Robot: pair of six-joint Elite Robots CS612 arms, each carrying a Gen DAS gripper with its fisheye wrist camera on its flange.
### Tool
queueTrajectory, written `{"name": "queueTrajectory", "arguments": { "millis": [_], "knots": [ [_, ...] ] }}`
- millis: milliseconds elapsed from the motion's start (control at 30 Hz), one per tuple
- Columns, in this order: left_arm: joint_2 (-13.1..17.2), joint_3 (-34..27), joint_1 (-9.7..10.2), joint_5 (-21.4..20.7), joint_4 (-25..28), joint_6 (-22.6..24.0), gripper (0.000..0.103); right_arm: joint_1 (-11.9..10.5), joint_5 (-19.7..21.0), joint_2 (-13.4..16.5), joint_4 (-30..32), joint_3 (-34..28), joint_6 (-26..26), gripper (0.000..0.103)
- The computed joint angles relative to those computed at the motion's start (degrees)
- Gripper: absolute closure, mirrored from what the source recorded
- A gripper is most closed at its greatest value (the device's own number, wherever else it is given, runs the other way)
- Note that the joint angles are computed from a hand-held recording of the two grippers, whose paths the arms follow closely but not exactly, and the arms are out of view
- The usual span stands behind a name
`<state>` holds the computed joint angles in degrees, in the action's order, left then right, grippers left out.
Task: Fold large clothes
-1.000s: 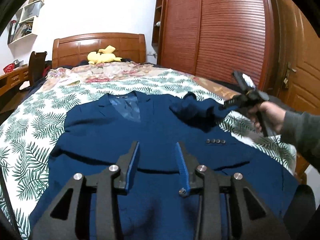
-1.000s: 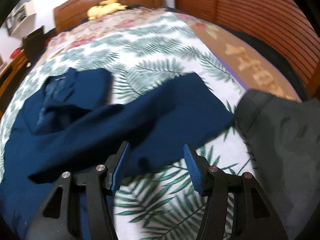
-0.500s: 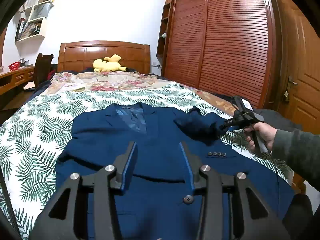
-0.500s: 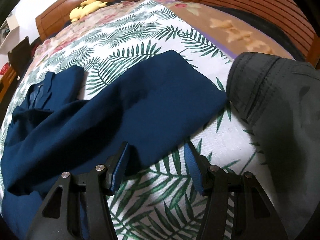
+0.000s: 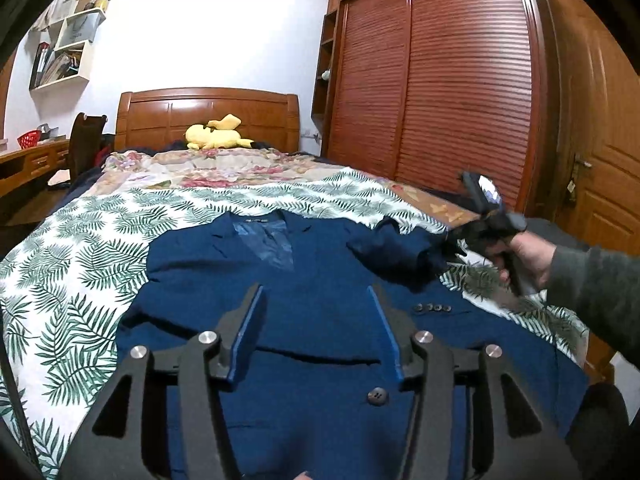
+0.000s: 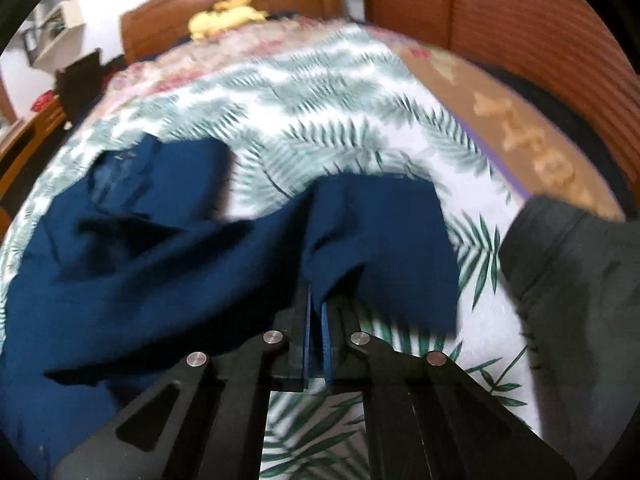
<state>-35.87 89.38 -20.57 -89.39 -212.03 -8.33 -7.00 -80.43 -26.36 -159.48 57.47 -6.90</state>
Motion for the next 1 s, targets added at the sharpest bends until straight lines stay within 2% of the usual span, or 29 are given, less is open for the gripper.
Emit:
{"name": "queueTrajectory", "arguments": {
  "millis": [167, 333, 533, 800, 1000],
  "knots": [
    [-0.21, 0.73, -0.31, 2.49, -1.14, 0.52, 0.051, 1.08, 2.86, -3.37, -6.57, 4.09, -3.08, 0.102],
    [-0.68, 1.85, -0.15, 4.01, -3.08, -0.01, 0.05, 2.3, 7.7, -7.24, -11.72, 8.75, -6.59, 0.102],
    [-1.22, 3.18, 0.17, 5.1, -3.81, 0.55, 0.05, 4.18, 12.59, -10.87, -15.29, 13.85, -10.91, 0.102],
    [-2.08, 5.21, 0.69, 6.27, -6.4, 0.41, 0.05, 6.79, 18.53, -13.74, -14.43, 18.89, -16.44, 0.102],
    [-2.58, 6.2, 1.05, 7.33, -6.3, 0.41, 0.05, 7.91, 20.63, -14.67, -11.12, 22.24, -20.02, 0.102]
  ]
}}
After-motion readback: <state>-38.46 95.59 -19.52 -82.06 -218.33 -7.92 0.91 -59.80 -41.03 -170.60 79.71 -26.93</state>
